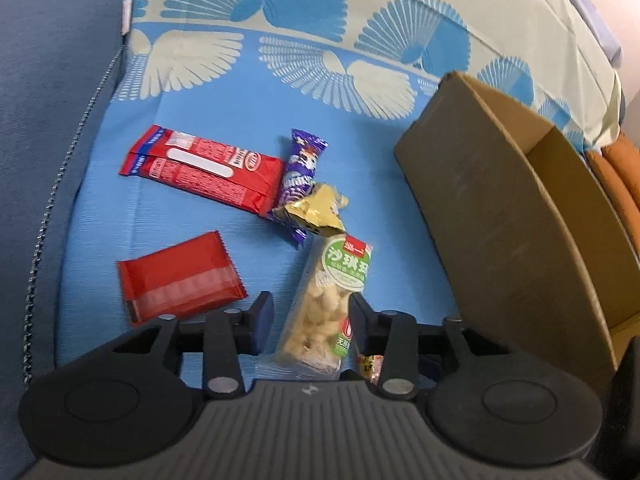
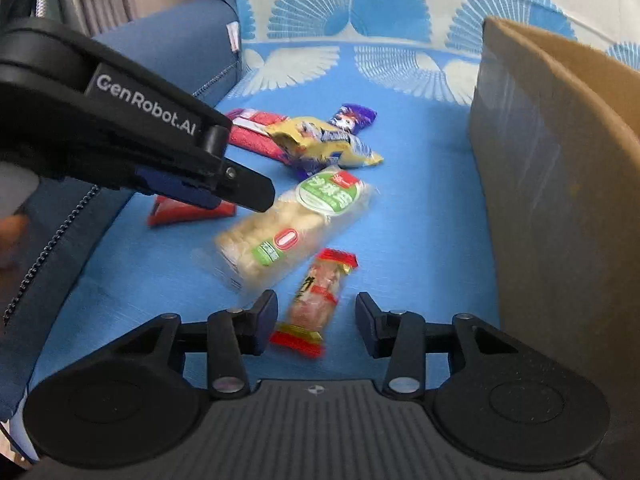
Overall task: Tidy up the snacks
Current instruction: 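Grasp the small red stick snack with the right tool while the left tool grasps the green-labelled sachima bag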
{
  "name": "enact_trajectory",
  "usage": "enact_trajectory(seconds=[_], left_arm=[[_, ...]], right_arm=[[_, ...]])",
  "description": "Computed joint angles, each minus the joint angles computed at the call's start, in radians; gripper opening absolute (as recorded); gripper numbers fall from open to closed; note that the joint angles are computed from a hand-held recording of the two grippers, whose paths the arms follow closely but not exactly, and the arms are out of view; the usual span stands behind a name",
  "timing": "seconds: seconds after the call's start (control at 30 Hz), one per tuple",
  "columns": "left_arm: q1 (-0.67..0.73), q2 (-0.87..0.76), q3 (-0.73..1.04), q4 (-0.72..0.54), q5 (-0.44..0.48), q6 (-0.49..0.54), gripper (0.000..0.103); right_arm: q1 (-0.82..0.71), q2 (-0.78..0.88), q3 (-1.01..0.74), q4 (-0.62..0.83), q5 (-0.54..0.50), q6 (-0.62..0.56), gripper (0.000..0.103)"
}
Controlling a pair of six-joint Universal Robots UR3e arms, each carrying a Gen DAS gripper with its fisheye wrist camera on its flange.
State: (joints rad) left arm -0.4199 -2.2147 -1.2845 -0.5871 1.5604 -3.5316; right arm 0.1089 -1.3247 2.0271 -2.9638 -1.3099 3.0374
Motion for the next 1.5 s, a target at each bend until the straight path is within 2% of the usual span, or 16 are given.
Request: enact_trajectory(seconds=[0.07,0.1,0.13,0.17,0.3,0.37,0.4,0.47,0.63,0.83,1.07,1.3,1.5], left_arm=[[-0.013,-0.038,0.056,-0.038,0.008,0.012,0.058],[-0.020,-0.056,0.082,-0.051,0.013,0.020,0.062],[-0.031,-0.078,0.117,-0.070,0.024,0.033,0.064],[-0.043,-0.100,0.155,-0.094,0.039,0.044,0.068],[-0.080,-0.188,0.297,-0.177,0.088,0.078,0.068],[-0.091,-0.216,0.347,-0.220,0.106,0.086,0.063],[-0.093,-0.223,0.360,-0.238,0.116,0.088,0.053],[-0.091,-0.216,0.347,-0.248,0.121,0.092,0.041],[-0.080,-0.112,0.189,-0.195,0.103,0.092,0.040],[-0.072,0.044,-0.011,-0.191,0.100,-0.002,0.040],[-0.061,0.026,0.001,-0.232,0.091,0.001,0.041],[-0.078,-0.031,0.081,-0.261,0.107,0.018,0.043],[-0.075,-0.027,0.066,-0.246,0.106,0.024,0.043]], right_arm=[[0.017,0.006,-0.004,-0.008,-0.027,-0.031,0.039],[0.021,0.003,0.000,-0.012,-0.038,-0.041,0.029],[0.020,0.003,0.004,-0.015,-0.043,-0.047,0.023],[0.017,-0.003,0.010,-0.016,-0.046,-0.051,0.023],[-0.015,-0.042,0.022,0.022,-0.031,-0.042,0.019],[-0.022,-0.059,0.034,0.025,-0.033,-0.048,0.019],[-0.025,-0.067,0.041,0.028,-0.034,-0.051,0.019],[-0.035,-0.079,0.053,0.035,-0.027,-0.053,0.019],[-0.030,-0.093,0.065,0.039,-0.028,-0.052,0.019],[-0.036,-0.119,0.079,0.050,-0.016,-0.056,0.019],[-0.049,-0.114,0.063,0.091,0.024,-0.069,0.020],[-0.046,-0.099,0.061,0.076,0.016,-0.069,0.022],[-0.032,-0.093,0.073,0.041,-0.011,-0.088,0.021]])
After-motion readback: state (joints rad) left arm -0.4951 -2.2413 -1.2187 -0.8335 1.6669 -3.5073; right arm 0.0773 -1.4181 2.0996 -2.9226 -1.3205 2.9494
